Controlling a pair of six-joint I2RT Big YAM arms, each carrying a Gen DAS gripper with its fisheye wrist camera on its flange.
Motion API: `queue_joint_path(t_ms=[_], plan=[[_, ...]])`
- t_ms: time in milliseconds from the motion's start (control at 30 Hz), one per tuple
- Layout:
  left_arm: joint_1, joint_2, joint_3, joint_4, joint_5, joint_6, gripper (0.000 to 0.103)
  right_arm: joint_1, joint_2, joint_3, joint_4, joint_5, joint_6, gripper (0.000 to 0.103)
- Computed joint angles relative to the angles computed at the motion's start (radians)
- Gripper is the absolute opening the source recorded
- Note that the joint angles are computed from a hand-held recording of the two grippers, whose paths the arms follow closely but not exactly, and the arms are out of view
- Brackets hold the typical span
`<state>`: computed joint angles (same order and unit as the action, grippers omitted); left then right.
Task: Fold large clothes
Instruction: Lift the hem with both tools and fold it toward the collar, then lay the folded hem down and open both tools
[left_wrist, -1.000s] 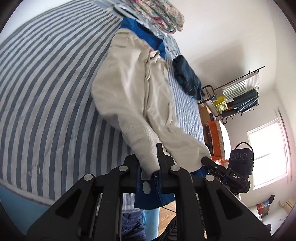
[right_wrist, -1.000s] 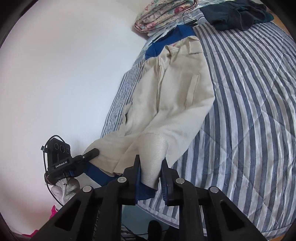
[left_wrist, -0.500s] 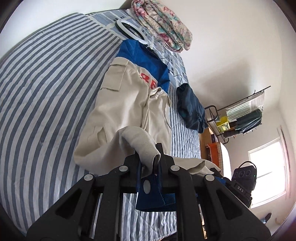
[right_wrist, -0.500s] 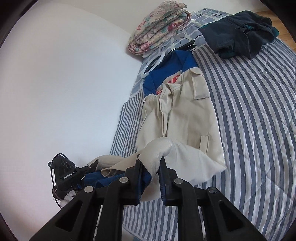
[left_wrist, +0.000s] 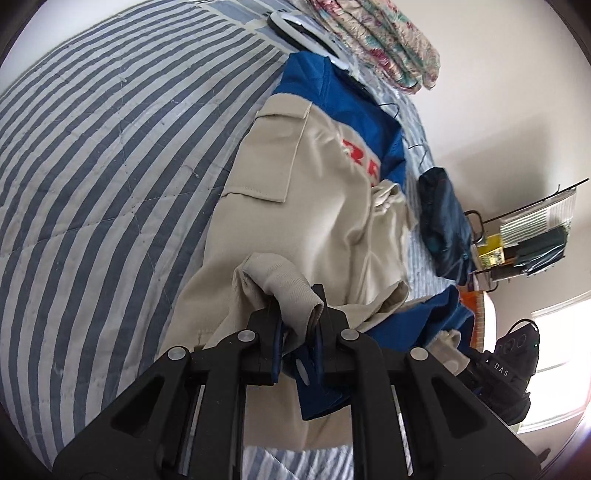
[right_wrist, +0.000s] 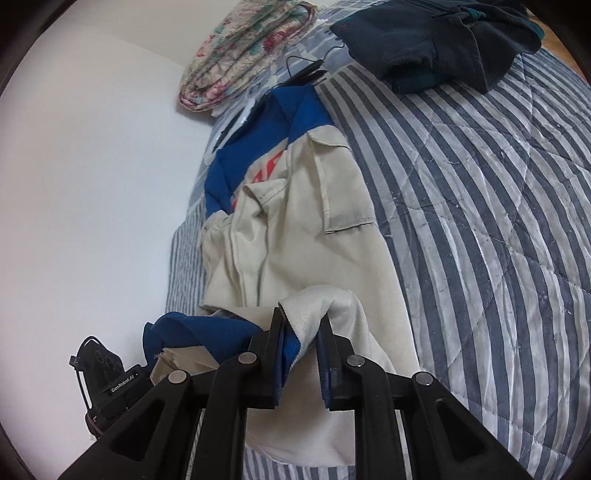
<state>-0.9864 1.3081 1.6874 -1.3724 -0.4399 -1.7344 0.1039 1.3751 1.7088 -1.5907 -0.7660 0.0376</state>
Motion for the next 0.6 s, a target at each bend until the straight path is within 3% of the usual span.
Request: queue_joint_path(t_ms=[133,300,400,433,467,533,600], plan=[[0.024,-0.004,-0.041,0.030,0.015,0.001,0.013,0.024,0.015,-0.030,0.041,0.055,0.028,0.014],[0.039,-0.055,-0.121,0.132,0.038,-0.017,0.017,0.006,0.036,-0.027,0.033,-0.016,0.041,0.022],[0.039,-0.097,-0.160,0.199,0.045,-0.031,0.032,-0.029,0.048,-0.003,-0.007,-0.096,0.025,0.046],[0.039,-0.109,-0.168,0.215,0.046,-0.034,0.041,-0.047,0.053,0.007,-0.023,-0.126,0.023,0.061],[0.036,-0.122,-0.175,0.232,0.035,-0.039,0.052,-0.067,0.057,0.013,-0.031,-0.163,0.025,0.068],[0.019,-0.146,-0.175,0.246,-0.027,-0.053,0.063,-0.106,0.063,0.026,-0.047,-0.246,0.020,0.069],[0.006,-0.180,-0.185,0.272,-0.077,-0.046,0.065,-0.133,0.067,0.056,-0.084,-0.273,-0.042,0.069]])
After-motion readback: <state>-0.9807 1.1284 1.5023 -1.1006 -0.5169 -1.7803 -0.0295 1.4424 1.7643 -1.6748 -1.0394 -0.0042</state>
